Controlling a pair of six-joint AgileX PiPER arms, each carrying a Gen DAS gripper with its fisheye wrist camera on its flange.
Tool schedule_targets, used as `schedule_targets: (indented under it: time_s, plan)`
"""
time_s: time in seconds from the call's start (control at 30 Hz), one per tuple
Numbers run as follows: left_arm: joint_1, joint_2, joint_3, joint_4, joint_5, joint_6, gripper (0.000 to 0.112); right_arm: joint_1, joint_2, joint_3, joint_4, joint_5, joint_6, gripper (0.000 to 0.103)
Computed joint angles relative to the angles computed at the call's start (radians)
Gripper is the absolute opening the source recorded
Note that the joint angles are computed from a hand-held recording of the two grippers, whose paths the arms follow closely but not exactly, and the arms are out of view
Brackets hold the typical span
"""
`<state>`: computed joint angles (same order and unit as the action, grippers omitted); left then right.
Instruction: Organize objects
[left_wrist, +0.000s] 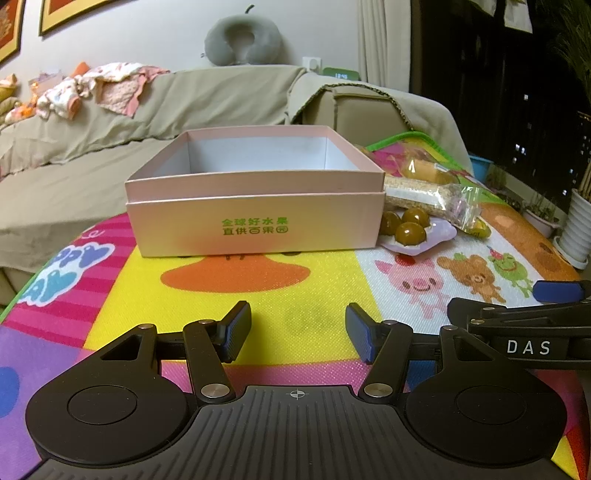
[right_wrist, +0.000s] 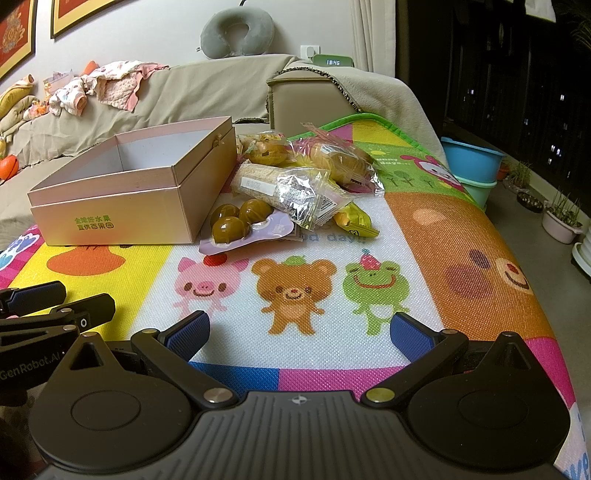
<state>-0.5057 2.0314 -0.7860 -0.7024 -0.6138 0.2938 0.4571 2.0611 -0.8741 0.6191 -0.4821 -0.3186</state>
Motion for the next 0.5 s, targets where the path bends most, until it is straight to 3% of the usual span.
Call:
schedule_targets:
  time_s: [0.37,0.5]
  plan:
    - [-0.005,0.002,-0.007,-0.025,0.002,0.031,0.063,-0.002,-0.003,0.004,-0.008,0.004,0.010,0.103]
    - [-0.006,0.002,-0.013,-0.041,0.006,0.050,0.063,-0.030,-0.030,-0.033,0.028,0.118,-0.044,0.103]
